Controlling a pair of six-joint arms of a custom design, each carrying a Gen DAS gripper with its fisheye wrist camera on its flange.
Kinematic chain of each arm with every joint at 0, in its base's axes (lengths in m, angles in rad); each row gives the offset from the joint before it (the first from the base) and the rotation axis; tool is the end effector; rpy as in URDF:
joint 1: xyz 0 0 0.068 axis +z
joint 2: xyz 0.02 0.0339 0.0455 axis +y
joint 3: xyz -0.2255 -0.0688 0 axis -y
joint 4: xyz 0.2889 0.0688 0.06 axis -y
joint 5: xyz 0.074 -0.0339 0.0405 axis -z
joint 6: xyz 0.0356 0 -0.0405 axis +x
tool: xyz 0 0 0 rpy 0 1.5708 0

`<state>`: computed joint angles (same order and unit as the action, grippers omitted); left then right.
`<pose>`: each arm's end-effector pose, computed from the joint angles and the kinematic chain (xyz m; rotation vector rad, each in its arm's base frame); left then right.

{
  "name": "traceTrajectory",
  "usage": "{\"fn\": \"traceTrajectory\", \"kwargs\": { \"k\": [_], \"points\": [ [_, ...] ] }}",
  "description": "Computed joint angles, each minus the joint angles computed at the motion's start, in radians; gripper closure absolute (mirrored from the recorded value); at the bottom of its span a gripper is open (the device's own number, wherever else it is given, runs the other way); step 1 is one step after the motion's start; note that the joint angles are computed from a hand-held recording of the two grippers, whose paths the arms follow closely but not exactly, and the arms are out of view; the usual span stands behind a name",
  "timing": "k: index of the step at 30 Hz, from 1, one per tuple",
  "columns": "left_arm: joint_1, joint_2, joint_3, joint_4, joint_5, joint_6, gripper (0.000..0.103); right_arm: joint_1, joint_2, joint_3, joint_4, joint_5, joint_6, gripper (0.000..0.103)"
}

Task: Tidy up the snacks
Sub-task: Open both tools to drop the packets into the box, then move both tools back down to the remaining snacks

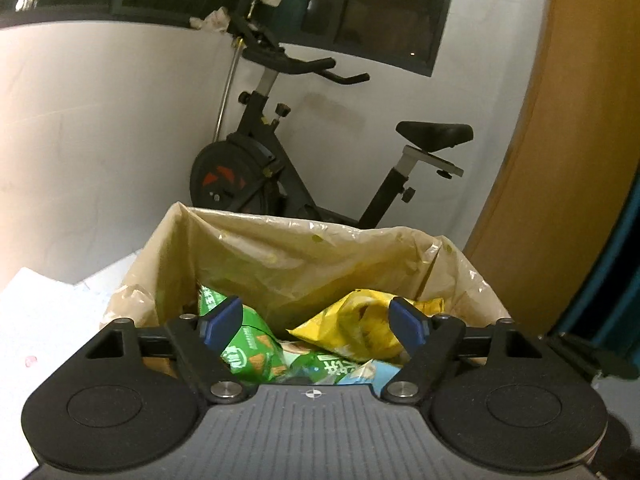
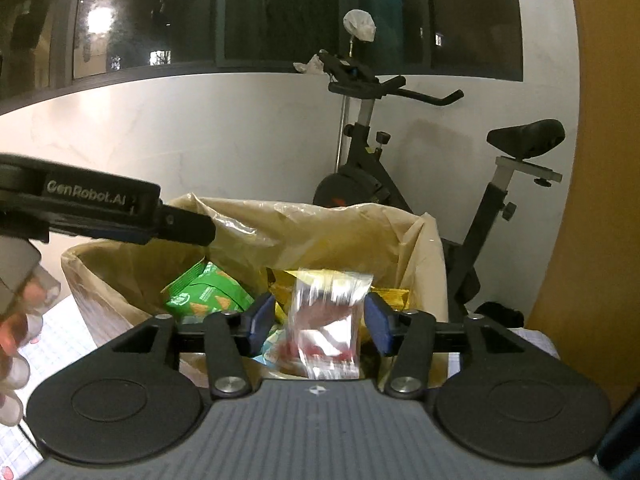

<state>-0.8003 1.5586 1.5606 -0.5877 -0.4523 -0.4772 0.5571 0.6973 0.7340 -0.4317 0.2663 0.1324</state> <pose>0.2858 -0.2722 0.3410 0.0814 2.1021 -0.2823 0.2033 0.1156 0.2872 -0.2406 1.9412 0.1933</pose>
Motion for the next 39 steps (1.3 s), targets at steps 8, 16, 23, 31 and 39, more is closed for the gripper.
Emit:
{"fn": "traceTrajectory", "kwargs": {
  "k": [8, 16, 23, 31, 39],
  "points": [
    [-0.043, -0.15, -0.128, 0.032, -0.077, 0.126, 0.021, 0.025, -0.144, -0.059, -0.027, -0.006, 0.032, 0.044],
    [-0.074, -0.345, -0.276, 0.024, -0.105, 0.174, 0.021, 0.14, -0.282, -0.115, -0.074, 0.082, 0.092, 0.044],
    [-0.112, -0.478, -0.393, 0.022, -0.14, 0.159, 0.021, 0.234, -0.395, -0.166, -0.126, 0.183, 0.158, 0.044],
    [-0.145, -0.567, -0.523, 0.007, -0.162, 0.11, 0.022, 0.371, -0.528, -0.231, -0.231, 0.338, 0.254, 0.044],
    [-0.186, -0.672, -0.641, -0.06, -0.216, 0.052, 0.022, 0.469, -0.587, -0.286, -0.347, 0.423, 0.377, 0.044]
  ]
}}
